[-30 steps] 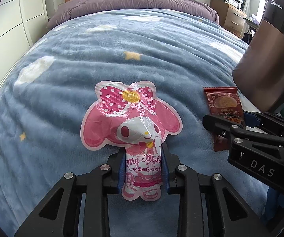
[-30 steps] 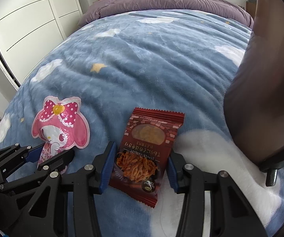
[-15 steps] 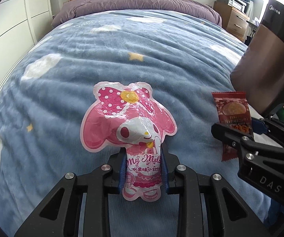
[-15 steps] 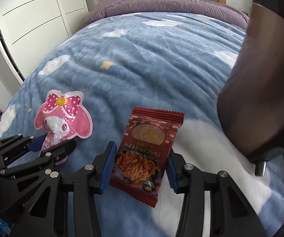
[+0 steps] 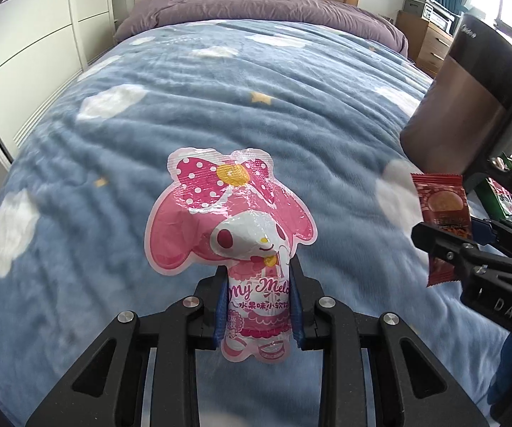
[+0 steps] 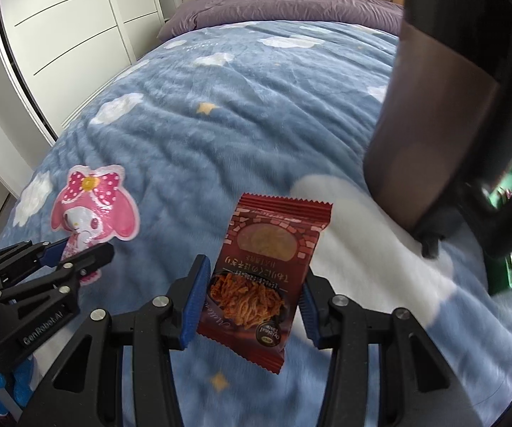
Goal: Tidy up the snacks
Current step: 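Carry the pink My Melody pack and red-brown snack pack over the green tray with both tools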
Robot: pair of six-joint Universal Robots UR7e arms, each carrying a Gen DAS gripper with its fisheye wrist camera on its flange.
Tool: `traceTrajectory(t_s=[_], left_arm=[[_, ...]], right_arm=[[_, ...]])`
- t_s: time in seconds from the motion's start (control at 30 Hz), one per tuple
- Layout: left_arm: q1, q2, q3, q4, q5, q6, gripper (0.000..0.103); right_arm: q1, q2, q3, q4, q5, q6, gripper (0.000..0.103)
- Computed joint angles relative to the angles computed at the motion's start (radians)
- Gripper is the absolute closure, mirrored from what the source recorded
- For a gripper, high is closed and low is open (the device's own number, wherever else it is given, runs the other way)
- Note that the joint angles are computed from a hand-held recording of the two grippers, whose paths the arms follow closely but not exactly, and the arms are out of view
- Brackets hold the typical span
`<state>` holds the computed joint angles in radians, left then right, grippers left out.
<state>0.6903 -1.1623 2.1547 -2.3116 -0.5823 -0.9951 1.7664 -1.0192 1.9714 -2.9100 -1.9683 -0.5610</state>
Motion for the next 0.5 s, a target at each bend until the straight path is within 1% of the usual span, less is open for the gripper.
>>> traceTrajectory(t_s=[0.13,0.3,0.5], left_arm=[[-0.057,-0.052,0.011,0.131,0.014,-0.098,0.079],[-0.14,-0.108,0.005,0.333,0.031,-0.239,0.079],[-0.23,-0.127,-0.022,0.512,0.034,-0.356,0.079]], right_arm=[[0.009,-0.058,0.041,0.022,0.0,0.015,0.064],[0.018,-0.134,0.094,0.038,0.005,0.02,0.064],[0.011,-0.254,0.162,0.05,0.019,0.023,0.064]])
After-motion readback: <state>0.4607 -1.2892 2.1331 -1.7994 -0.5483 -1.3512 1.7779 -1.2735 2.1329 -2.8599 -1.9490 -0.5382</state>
